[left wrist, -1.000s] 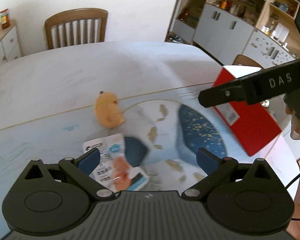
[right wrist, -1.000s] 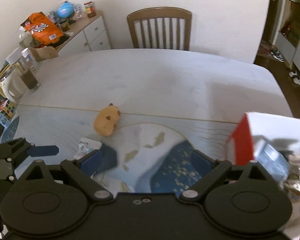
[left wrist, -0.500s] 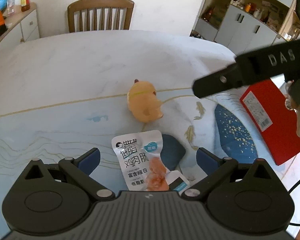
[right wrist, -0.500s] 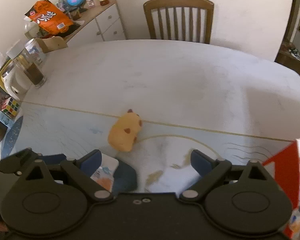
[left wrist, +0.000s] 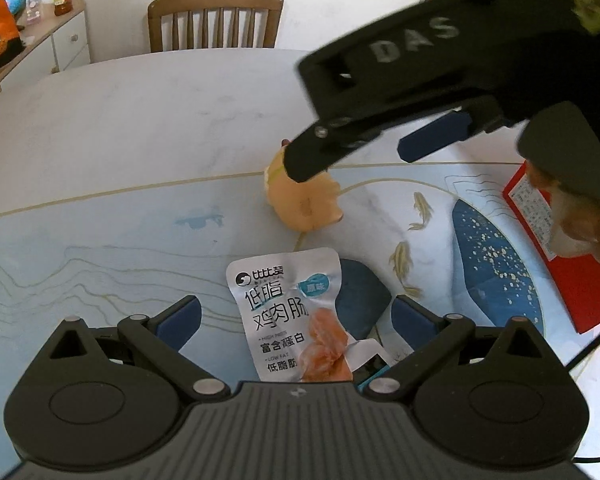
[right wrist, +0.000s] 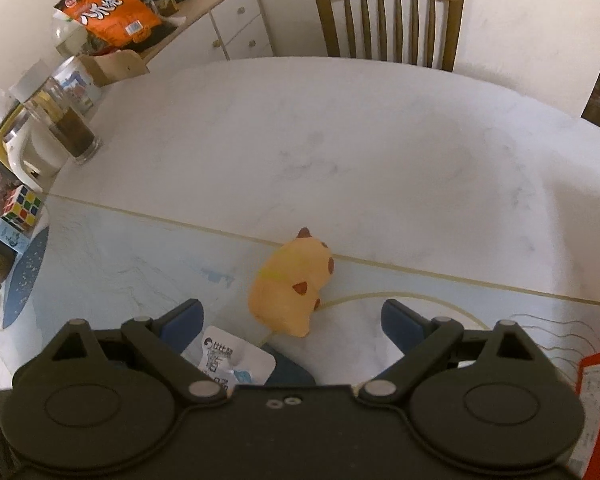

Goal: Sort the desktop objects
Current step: 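Move the left tool to the white snack packet while the right moves to the yellow plush toy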

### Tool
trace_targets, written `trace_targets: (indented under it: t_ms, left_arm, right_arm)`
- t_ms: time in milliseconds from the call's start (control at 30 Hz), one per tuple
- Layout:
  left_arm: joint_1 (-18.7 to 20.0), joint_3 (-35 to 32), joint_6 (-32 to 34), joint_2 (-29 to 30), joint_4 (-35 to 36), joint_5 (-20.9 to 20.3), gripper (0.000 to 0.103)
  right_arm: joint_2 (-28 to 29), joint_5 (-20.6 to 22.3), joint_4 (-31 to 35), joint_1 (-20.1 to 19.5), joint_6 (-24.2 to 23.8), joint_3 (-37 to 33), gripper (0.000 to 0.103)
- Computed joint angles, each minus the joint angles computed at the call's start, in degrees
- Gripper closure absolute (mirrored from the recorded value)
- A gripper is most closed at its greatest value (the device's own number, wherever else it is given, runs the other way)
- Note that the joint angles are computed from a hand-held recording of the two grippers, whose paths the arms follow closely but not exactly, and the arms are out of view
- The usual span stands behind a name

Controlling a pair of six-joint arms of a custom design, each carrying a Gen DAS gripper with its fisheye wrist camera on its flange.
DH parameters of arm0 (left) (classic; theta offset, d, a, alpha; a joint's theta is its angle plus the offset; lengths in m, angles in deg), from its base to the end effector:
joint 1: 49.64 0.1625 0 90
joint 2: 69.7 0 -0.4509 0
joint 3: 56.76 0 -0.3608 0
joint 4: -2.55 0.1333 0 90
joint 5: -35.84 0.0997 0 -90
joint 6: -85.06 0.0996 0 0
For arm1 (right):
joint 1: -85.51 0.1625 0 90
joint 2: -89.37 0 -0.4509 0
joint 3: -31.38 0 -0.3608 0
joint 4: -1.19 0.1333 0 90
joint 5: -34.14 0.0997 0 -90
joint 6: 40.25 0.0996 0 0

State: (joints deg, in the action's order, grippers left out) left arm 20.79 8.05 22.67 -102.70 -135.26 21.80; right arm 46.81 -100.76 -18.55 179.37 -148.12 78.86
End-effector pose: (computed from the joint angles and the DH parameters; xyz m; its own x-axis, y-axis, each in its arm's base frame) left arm -0.0471 -0.8188 0.2222 -0.4328 -0.8817 -0.1879 -0.1327 0.2685 -0.9541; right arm 0.1065 -0.6432 0.3221 0.2192 -0.0193 -0.9755 -0.6236 -0.7717 -0.1248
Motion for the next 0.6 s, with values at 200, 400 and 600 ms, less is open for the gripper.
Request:
trace_targets:
  t_ms: [200, 400, 600]
  left_arm:
    - [0.83, -1.61, -0.36, 0.39, 1.52, -1.00, 0.006]
    - [1.55, -2.54, 2.18, 0.90, -0.79, -1.63, 0.006]
    - [1.93, -3.50, 5.14, 1.71, -3.01, -0.98, 0.006]
  right_arm:
    - [-4.40, -1.12, -6.05, -0.38, -0.63, 8.07, 0.007]
    - [-7.55, -2.38, -10.74, -1.09, -1.18, 13.95, 0.008]
    - [-9.28, -3.83, -13.58, -1.41, -1.75, 17.43, 0.008]
